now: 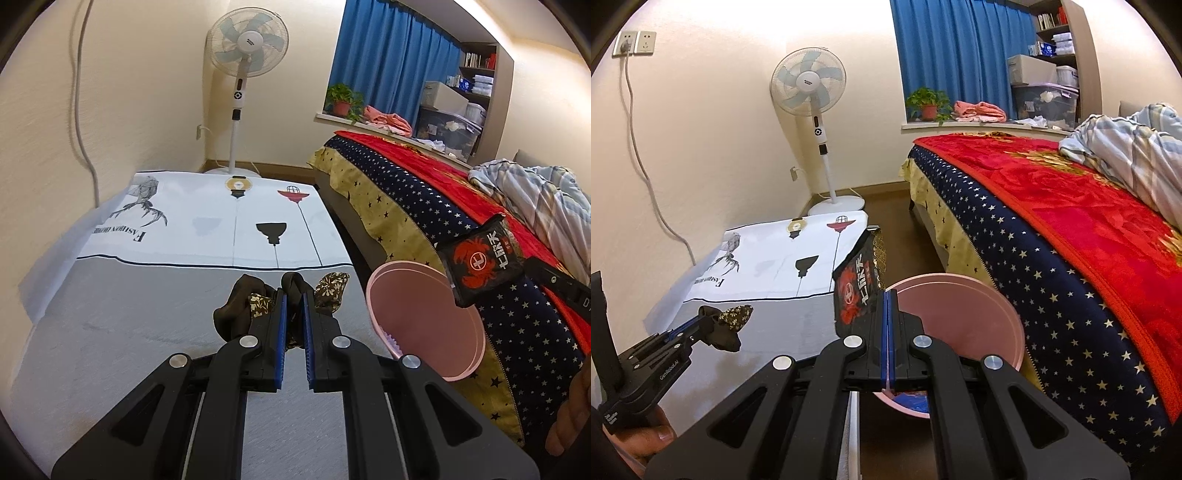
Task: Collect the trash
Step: 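Carry the snack packet and brown cloth over the pink bin with both tools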
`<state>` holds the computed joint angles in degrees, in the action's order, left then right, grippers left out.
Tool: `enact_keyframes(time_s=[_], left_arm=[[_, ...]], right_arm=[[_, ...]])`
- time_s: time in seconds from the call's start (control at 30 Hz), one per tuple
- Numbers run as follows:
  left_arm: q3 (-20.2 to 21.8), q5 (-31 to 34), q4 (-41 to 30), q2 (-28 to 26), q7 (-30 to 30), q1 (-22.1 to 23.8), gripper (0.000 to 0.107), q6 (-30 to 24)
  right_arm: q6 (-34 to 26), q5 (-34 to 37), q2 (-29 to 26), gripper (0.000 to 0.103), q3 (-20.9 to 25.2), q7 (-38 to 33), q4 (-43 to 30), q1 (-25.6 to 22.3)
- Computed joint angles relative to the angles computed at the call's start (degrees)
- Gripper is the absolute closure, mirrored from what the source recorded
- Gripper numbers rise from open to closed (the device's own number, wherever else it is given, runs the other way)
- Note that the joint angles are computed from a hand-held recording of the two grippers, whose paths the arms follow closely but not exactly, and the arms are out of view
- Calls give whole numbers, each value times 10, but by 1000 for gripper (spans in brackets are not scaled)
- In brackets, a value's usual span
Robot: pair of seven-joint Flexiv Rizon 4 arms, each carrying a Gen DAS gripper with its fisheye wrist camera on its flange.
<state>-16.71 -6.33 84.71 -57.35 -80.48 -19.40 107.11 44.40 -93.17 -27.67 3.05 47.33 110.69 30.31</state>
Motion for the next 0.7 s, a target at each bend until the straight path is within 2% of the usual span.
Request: enact_keyframes(time_s=[0.33, 0.7], left_arm=[[-10, 0, -45, -25, 13, -12, 98, -25], [-59, 7, -124, -76, 60, -24, 98, -67]], right_arm=[[-19, 14, 10, 103, 0, 9, 14, -4], [-41, 41, 22, 103, 3, 17, 38, -17]])
